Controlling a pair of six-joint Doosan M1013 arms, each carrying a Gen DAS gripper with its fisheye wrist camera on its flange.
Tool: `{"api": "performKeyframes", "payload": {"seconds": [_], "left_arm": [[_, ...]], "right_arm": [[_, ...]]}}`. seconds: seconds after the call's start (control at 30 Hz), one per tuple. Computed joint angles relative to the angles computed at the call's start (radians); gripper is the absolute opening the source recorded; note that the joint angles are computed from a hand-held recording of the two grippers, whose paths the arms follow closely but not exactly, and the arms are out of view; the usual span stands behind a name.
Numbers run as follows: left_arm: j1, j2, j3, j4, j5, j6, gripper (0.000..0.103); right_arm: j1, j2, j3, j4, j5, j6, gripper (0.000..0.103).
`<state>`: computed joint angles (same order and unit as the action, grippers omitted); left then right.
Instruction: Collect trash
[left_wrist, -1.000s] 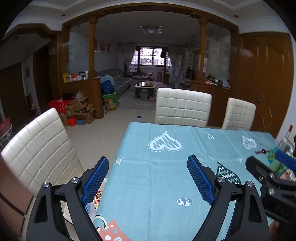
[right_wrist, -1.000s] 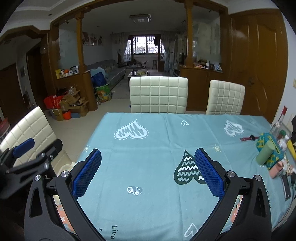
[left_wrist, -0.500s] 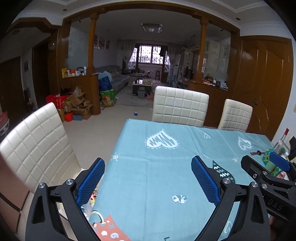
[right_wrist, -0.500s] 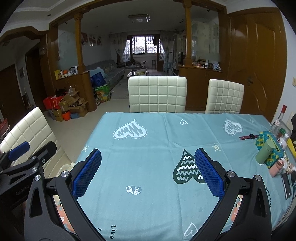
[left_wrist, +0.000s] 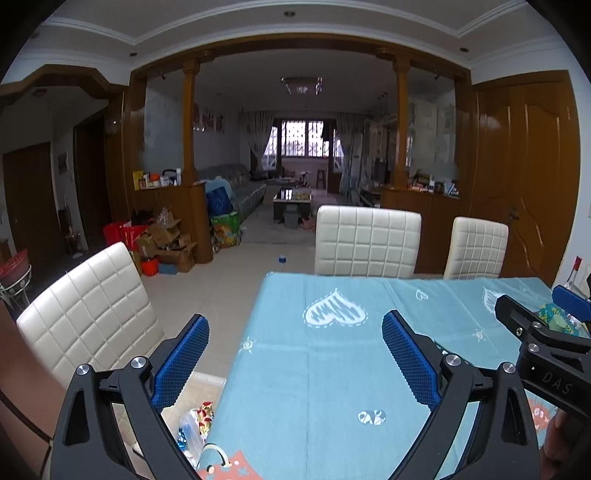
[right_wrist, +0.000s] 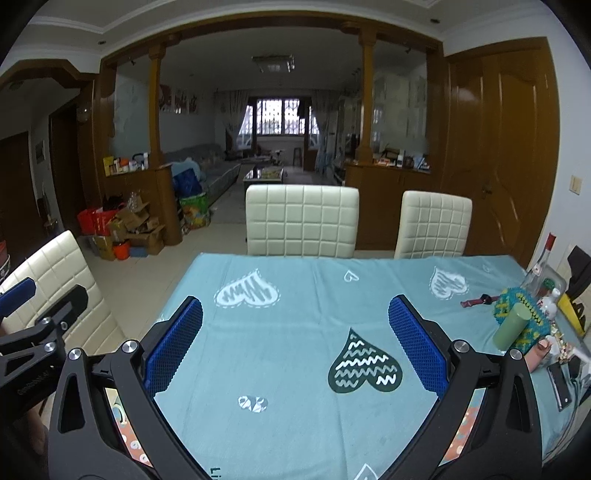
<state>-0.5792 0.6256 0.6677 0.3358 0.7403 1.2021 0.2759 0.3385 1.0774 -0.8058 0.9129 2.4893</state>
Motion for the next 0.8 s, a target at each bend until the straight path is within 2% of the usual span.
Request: {"api": "performKeyframes", "payload": {"seconds": [0.1,0.23,0.57,0.8], "left_arm": [[0.004,-0.013,0.017,-0.010,-0.037,-0.008,0.093],[0.003,-0.016,0.013,-0.003,-0.035,-0.016,0.094],[-0.003,-0.053,0.072,0.044,-0.091,-0.065,0.095],[-0.006,-0.065,0.089,0.010,-0.101,-0.011,0.096]], "right_arm": [[0.003,-0.003,-0.002,-0.005,0.001,0.001,0.100],[0.009,-0.011,0.004,-0.021,0.003,0.006,0.100],[0.024,-0.034,0.024,-0.057,0.004,0.025,0.100],[0.031,-0.050,0.042,-0.084,0.005,0.052,0.100]]}}
